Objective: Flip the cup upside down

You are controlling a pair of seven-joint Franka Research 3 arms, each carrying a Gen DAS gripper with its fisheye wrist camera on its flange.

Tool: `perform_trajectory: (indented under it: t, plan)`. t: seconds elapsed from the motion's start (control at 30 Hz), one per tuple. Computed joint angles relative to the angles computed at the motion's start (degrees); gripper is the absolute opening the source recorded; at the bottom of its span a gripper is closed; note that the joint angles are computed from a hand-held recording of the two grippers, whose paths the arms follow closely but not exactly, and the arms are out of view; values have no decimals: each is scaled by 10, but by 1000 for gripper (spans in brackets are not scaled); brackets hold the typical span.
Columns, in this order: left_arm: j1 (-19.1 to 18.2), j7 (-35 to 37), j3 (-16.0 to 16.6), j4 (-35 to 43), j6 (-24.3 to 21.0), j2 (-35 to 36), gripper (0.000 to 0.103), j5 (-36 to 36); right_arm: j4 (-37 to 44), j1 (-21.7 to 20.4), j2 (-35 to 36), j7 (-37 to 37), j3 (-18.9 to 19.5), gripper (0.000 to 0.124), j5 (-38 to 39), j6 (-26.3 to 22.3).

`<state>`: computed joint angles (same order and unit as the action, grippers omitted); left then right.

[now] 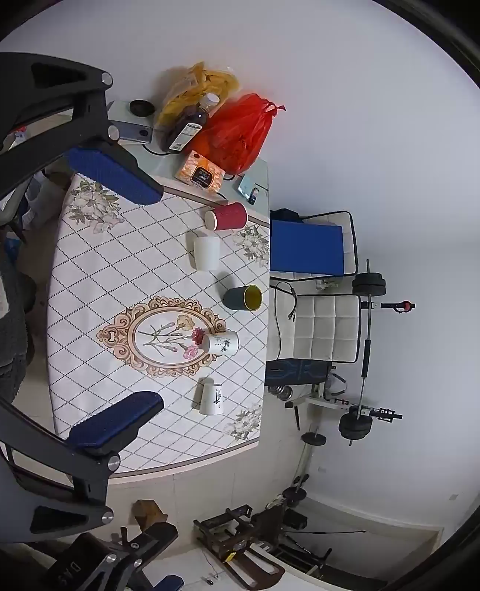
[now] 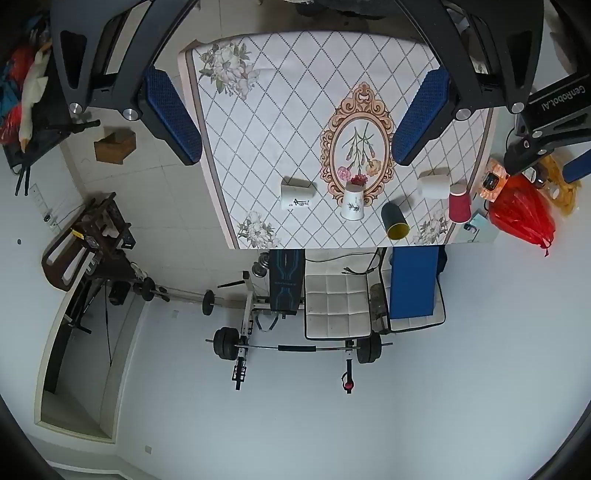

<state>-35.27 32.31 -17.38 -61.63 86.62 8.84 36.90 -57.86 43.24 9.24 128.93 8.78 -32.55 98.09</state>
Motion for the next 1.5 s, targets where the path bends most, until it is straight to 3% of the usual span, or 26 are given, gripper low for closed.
perform_trajectory:
  t: [0.4,0.5,0.77,1.3,1.5]
  plan:
    - [-8,16,8,41,-13,26,103,4,-12,-5,-6,1,1,103,4,9]
    - [-8,-1,9,6,0,2,103,2,-10,-6,-7,-1,2,103,4,8]
    - [-21,2,7,48,-23,23,103,14,-16,-7,-14,2,7,103,2,6]
    - [-32,-9,5,44,-27,17,103,21,-27,-11,-20,3,11,103,2,14]
    - [-33,-8,5,44,-28,17,103,21,17,-4,3,-6,9,103,-3,-5]
